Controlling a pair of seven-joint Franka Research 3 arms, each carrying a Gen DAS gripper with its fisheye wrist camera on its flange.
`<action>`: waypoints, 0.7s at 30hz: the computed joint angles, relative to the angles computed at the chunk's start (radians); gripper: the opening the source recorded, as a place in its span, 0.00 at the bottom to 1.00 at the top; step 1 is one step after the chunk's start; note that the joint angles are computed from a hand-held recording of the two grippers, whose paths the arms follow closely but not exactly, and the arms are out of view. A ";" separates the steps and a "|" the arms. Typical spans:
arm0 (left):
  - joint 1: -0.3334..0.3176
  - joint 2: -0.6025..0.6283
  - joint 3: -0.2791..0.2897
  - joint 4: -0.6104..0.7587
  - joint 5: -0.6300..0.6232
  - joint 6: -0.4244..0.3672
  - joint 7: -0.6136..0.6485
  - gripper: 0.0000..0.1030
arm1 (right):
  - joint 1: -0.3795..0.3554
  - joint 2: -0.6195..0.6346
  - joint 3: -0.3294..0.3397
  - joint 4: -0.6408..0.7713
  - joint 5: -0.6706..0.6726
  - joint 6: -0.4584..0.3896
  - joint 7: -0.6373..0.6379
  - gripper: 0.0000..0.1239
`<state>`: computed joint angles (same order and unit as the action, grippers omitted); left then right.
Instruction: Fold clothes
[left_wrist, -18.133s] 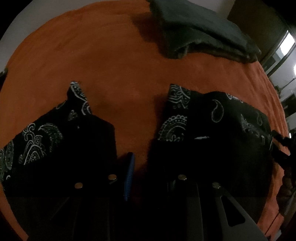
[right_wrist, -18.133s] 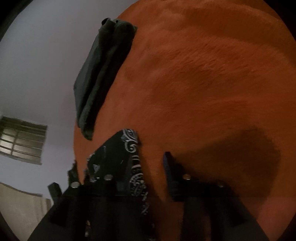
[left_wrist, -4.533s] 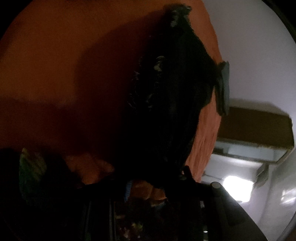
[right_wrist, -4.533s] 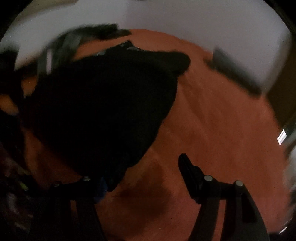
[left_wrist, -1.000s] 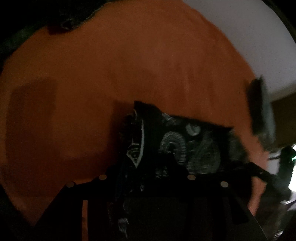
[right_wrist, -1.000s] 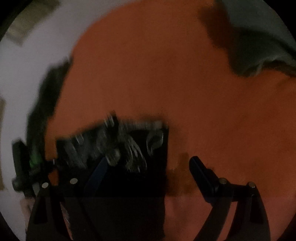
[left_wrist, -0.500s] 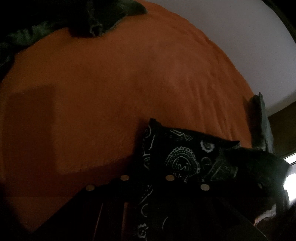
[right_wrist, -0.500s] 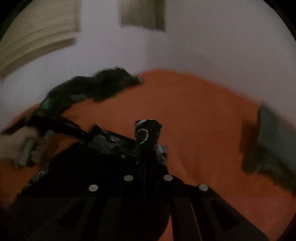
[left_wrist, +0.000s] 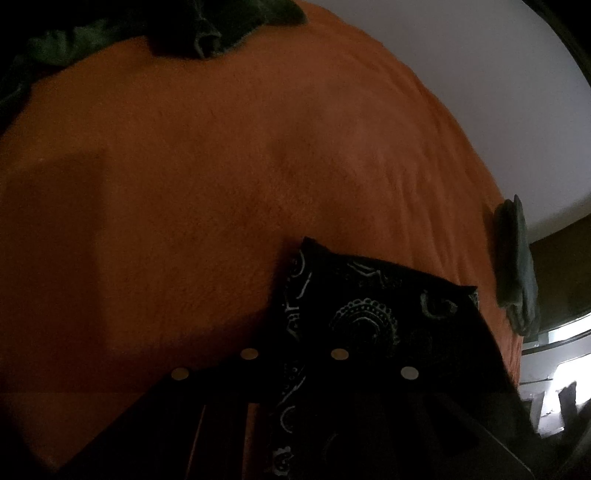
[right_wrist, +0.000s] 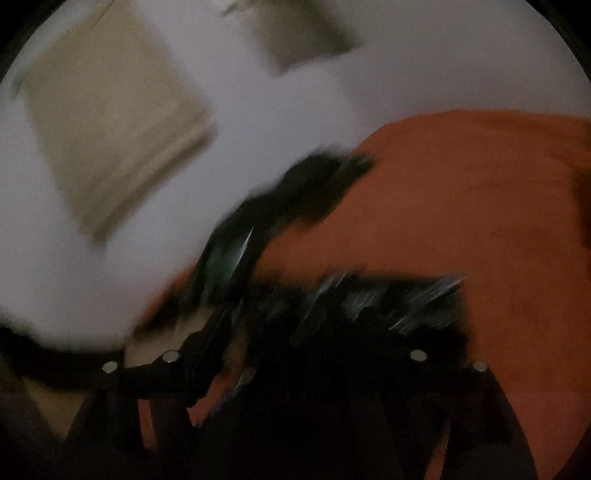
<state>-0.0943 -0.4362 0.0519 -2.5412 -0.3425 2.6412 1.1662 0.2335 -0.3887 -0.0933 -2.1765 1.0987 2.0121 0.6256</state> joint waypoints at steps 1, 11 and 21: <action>-0.003 0.002 0.004 -0.003 -0.008 0.009 0.004 0.09 | -0.036 0.057 0.011 0.055 -0.037 0.030 0.075 0.55; -0.020 0.032 0.017 -0.003 -0.050 0.053 0.044 0.09 | -0.029 0.205 0.194 0.069 -0.766 0.380 0.415 0.51; -0.016 -0.007 0.024 -0.036 -0.050 0.061 0.044 0.09 | -0.088 0.246 0.278 0.053 -1.507 0.503 0.964 0.53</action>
<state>-0.1108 -0.4432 0.0756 -2.5775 -0.3924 2.7023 1.2106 0.1453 -0.1425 0.1849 -2.1236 -0.4079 2.5148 1.5894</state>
